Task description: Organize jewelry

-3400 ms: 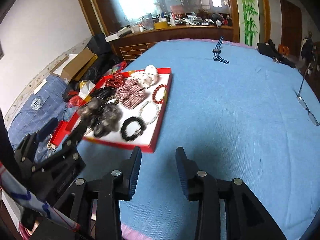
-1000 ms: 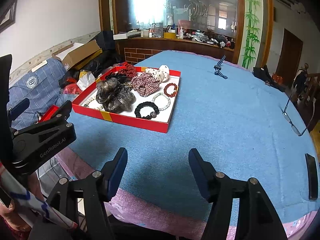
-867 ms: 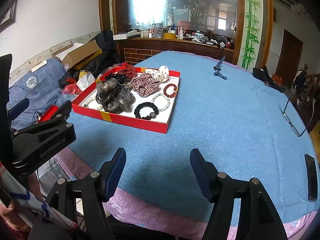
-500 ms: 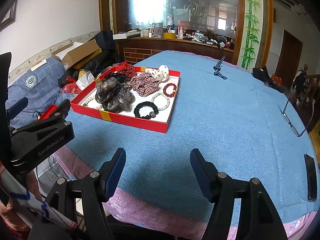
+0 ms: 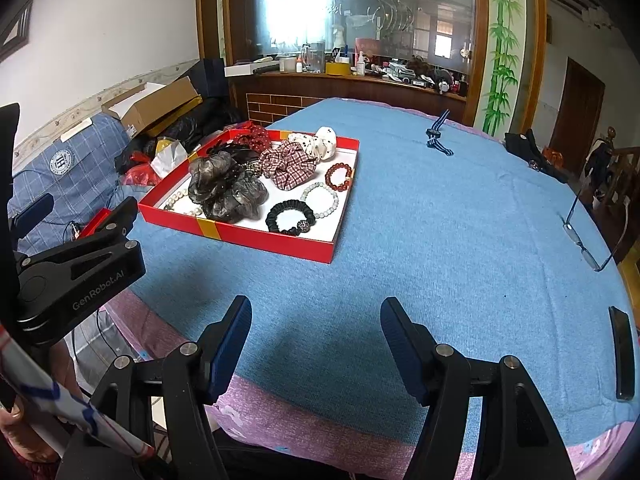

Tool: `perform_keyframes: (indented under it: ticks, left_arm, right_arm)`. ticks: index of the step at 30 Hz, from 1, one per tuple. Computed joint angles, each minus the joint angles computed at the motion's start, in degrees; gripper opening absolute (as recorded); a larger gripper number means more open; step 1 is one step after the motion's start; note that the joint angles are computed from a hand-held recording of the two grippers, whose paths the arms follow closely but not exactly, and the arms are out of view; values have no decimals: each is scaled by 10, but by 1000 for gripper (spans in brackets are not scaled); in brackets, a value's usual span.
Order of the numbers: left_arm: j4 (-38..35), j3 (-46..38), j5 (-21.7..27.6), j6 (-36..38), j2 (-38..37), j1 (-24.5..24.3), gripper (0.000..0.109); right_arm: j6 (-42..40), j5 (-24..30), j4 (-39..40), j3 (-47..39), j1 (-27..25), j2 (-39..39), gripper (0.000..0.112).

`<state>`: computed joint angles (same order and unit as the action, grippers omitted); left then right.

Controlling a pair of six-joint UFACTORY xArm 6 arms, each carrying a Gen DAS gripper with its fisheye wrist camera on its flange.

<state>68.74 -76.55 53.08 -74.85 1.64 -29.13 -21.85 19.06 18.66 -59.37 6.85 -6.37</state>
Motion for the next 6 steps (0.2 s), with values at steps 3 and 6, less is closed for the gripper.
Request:
perform_keyframes:
  ticks: [3,6]
  left_arm:
    - [3,-6,13,11,5,-5,103]
    - [-13,-26,-14,41,20,-7,103]
  right_arm:
    - [-14,17,27,-11,-12,8,71]
    - [8,26,15,-24,-35,21,72]
